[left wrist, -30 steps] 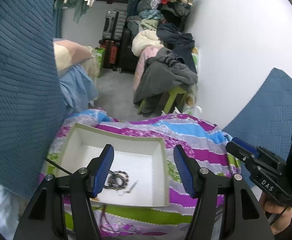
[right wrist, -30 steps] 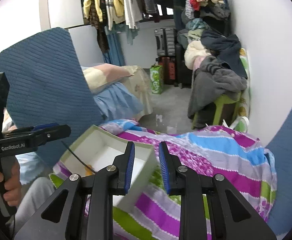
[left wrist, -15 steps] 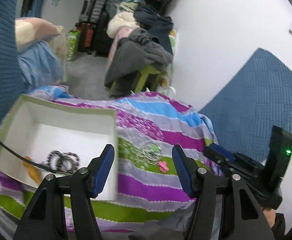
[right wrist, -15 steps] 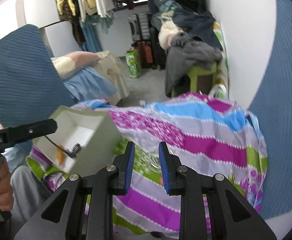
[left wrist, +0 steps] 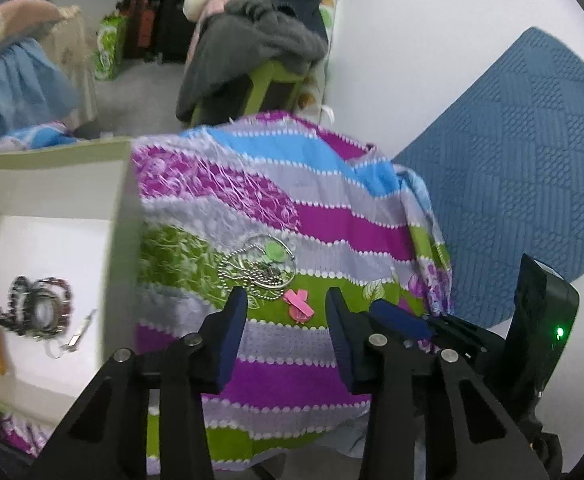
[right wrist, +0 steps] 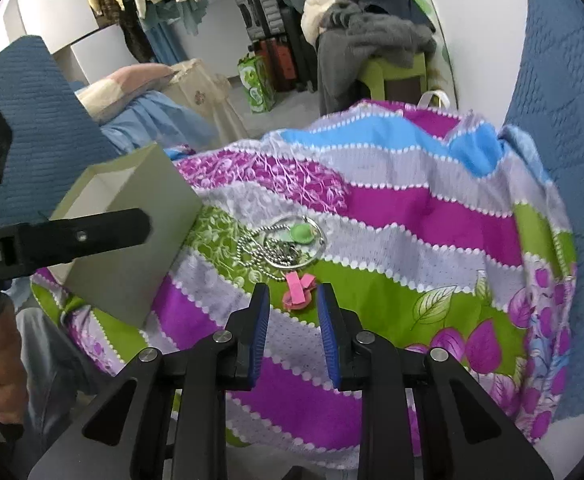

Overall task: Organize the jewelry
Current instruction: 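Move both tools back down to the pink bow and green pendant, then grasp the green round pendant with the left tool while the right tool grasps the pink bow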

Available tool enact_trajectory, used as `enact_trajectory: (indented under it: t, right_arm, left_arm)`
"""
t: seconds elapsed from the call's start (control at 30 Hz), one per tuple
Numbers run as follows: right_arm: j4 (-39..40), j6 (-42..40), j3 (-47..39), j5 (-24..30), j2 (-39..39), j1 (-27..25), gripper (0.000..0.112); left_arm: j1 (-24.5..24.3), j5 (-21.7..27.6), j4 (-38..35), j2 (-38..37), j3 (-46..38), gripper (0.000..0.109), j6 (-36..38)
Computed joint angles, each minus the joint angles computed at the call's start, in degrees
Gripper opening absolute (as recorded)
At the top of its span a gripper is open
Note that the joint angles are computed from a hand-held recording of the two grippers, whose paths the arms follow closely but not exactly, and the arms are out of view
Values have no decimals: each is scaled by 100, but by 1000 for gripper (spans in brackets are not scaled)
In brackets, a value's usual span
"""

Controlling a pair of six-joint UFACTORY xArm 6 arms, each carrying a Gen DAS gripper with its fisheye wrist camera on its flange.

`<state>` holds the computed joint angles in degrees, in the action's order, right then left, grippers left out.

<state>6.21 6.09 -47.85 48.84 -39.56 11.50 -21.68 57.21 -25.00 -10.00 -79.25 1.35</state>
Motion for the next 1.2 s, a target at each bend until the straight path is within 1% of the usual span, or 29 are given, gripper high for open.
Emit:
enact_trajectory:
  t: [0.17,0.27,0.4,0.47,0.6,0.73,0.83,0.87,0.93,1.03,1.1,1.2]
  right_arm:
    - [307,-484,80,-106,157,-49,23]
    - [357,-632,78,-16,290,-51,23]
    - [570,-830,117,-70,428,-119,23]
    - [546,-832,93,-32,519,-110,23]
    - [469,-872,135,-131,595,-44,23]
    - [505,-942,115,-209,736,-24,22]
    - [389,-930,90,-267,861,15,22]
    - [365,-938,81,-239,887,10,19]
    - [296,-940,90,-271,917,21,19]
    - [337,-989,99,-281,908,-5,18]
    - [233,-905,127,-327,857,-30,17]
    - [296,-839,174,-340,758,-171,17]
  left_arm:
    - [-104,69,49,643,-447,35,72]
    - [-138,120,56,1004,-709,35,110]
    - [-147,156,-42,1366,-954,35,189]
    - [-159,180,-17,1505,-1055,35,192]
    - [-130,255,-92,1806,-1266,35,241]
    - [-123,343,-114,2016,-1430,35,304]
    - [-160,298,-29,2088,-1486,35,398]
    - [-166,293,-35,2117,-1517,35,435]
    - [-172,310,-37,2188,-1596,35,459]
    - [-209,343,156,2302,-1727,35,413]
    - [-243,346,261,2332,-1774,35,489]
    - [-328,344,495,2376,-1842,35,592]
